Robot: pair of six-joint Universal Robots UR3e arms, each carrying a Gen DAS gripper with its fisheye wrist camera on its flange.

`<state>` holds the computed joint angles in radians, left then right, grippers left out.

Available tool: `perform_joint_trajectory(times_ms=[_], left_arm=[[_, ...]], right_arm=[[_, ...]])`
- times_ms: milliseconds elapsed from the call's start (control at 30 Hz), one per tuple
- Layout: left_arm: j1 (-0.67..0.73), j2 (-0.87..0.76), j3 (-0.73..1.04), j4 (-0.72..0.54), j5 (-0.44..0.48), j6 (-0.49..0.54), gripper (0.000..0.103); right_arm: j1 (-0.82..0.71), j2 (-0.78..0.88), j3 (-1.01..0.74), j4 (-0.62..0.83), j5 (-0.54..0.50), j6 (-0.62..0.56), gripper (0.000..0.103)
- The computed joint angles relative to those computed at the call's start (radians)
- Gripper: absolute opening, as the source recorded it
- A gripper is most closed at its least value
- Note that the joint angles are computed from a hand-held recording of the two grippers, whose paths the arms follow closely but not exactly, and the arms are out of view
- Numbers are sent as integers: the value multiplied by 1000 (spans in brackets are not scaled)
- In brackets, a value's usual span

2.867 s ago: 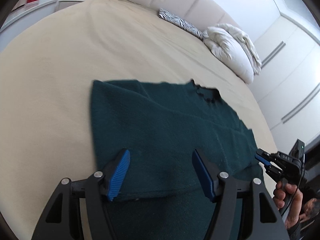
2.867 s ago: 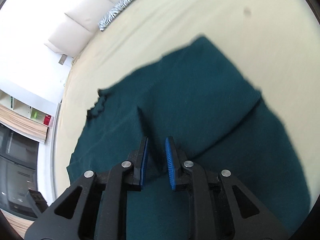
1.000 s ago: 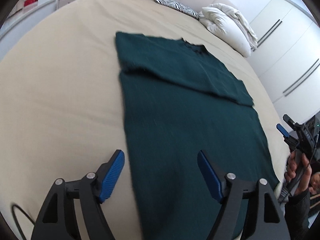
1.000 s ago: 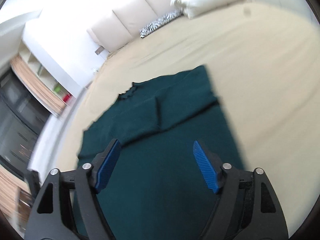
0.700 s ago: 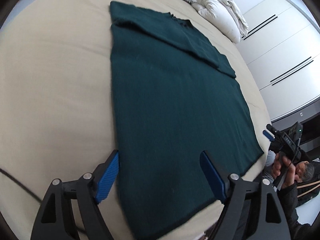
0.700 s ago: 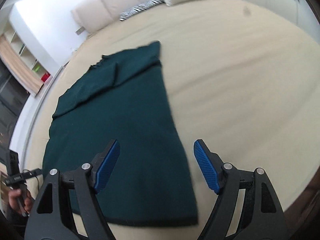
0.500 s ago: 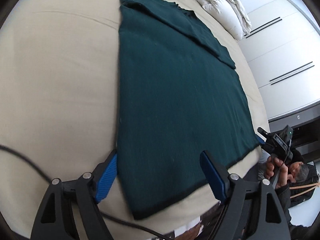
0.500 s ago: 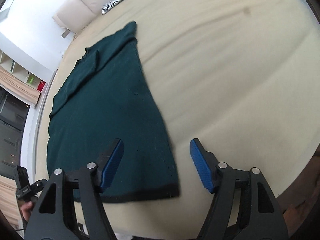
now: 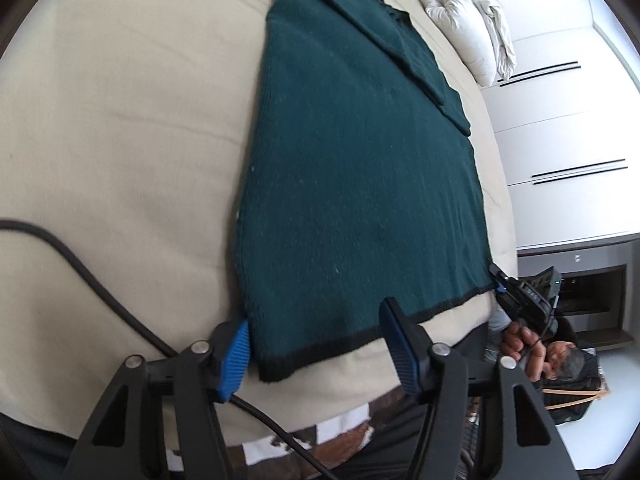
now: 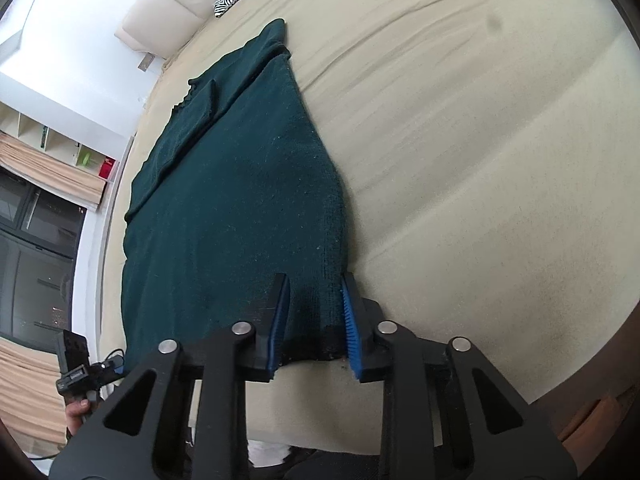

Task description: Fold small clothes

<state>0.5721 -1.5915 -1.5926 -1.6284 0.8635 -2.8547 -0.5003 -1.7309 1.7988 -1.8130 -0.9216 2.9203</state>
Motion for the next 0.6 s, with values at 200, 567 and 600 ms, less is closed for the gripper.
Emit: perform_joint_trajectory(times_ms=[200, 567, 600], left_arm=[[22, -25, 11, -56, -30, 10, 35], [36, 23, -3, -16, -69, 17, 8], [39, 28, -3, -13, -77, 15, 8]], right_arm=[[-10, 18, -24, 29, 13, -10, 16], [-7, -11, -21, 23, 6, -46, 6], [-8, -14, -23, 22, 11, -46, 6]])
